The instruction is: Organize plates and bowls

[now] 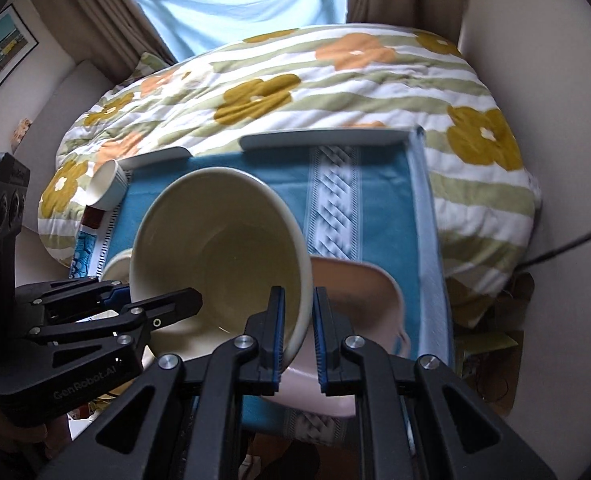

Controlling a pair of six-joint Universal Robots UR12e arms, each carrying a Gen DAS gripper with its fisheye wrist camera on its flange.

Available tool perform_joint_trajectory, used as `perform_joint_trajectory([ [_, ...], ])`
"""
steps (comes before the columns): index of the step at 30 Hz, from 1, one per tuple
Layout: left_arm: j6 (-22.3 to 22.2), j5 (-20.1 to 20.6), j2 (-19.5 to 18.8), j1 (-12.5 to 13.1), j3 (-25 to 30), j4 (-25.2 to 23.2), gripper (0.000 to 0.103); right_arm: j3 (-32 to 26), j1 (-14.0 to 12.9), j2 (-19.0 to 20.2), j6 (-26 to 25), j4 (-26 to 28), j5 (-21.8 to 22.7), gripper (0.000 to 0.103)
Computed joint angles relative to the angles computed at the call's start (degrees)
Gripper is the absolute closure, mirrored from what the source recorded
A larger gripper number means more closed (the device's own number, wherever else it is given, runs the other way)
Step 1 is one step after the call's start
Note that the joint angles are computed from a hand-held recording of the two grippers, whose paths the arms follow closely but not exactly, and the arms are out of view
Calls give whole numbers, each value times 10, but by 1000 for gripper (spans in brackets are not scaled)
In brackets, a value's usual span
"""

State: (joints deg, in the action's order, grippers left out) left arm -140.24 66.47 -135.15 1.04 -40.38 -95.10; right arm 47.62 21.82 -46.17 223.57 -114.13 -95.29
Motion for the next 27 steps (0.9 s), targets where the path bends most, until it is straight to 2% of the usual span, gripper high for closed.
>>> perform_joint_trajectory([
  [5,-5,33,11,-13,-36,7,83,58,-4,-22,19,-17,23,91],
  [11,-21,68,5,-24,-51,6,83,105,-14,-31,34,-42,67,91],
  [16,-35,89,-9,-27,-44,3,83,96,-16,-17,26,-25,73,91],
  [21,-33,112,-12,-35,-52,23,83,82,-15,-7,13,-4,66,91],
  [27,-47,118,-23,-38,-40,6,83,80,-17,-4,13,8,75,91],
])
